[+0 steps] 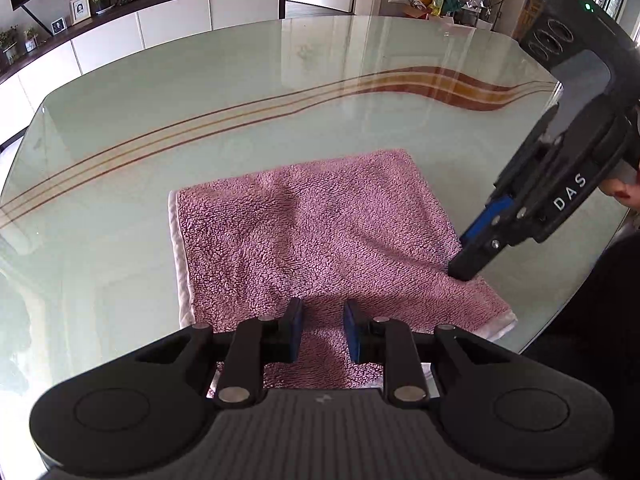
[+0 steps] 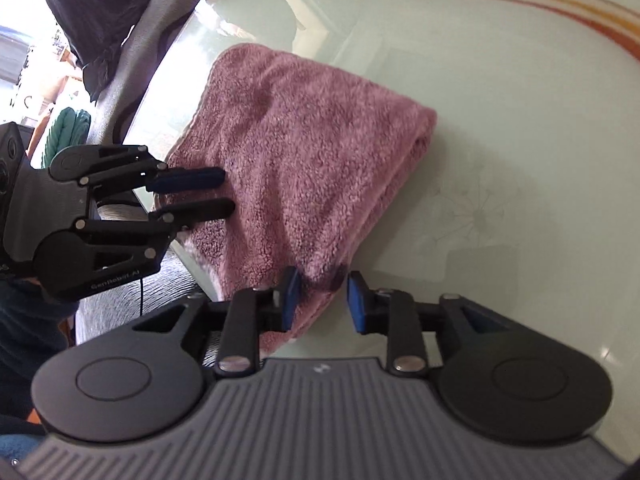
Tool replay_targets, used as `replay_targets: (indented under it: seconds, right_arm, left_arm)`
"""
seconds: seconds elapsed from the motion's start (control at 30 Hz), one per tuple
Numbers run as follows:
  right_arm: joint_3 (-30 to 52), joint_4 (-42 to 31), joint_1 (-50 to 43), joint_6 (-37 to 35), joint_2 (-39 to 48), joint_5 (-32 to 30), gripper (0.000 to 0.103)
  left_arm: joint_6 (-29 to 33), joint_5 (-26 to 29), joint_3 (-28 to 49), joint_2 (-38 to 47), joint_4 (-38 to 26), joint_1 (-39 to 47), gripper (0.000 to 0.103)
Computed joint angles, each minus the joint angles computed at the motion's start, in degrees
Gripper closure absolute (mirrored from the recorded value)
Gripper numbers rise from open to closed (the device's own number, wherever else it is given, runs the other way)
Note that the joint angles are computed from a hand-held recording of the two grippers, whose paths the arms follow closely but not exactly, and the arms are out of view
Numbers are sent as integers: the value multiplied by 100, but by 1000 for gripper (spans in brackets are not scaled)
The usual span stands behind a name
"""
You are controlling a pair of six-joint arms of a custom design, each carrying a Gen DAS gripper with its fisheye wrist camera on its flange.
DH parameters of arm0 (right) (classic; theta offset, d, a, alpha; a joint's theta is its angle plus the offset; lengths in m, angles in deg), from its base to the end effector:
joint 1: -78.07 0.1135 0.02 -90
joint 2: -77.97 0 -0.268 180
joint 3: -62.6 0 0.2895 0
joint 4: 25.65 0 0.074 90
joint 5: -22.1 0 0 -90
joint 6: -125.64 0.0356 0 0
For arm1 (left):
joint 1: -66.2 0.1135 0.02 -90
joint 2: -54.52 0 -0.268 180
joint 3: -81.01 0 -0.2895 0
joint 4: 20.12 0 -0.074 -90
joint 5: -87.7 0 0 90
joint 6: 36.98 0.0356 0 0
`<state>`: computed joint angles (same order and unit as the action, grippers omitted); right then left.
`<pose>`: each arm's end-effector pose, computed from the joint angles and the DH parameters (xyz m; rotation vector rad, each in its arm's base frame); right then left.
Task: Fold towel
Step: 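Grasp the pink towel's edge with the right tool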
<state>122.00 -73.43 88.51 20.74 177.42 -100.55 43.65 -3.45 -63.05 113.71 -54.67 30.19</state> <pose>0.2813 0.0714 0.0877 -0.6652 2.8841 0.8641 0.1680 -0.1212 0.1367 0.5923 2.5346 -0.2657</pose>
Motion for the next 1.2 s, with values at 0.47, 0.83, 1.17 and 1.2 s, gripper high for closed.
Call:
replay_targets:
  seconds: [0.47,0.83,1.17,1.2]
  right_arm:
    - [-341,272,-33,-163,-486,-28,94]
    - [-21,-355,-404,-569,-856,419,94]
    - [153,-438,506,-405,-1321,516,94]
    - [158,-429,578,-405,-1328,526,94]
  left_arm:
    - [31,146,49,-186,-23,-28,75]
    - [-13,251,348,715,575,-388,74]
    - [-108,538,137,779,966,-209,69]
    - [-121,542,124,801,1006,-210,69]
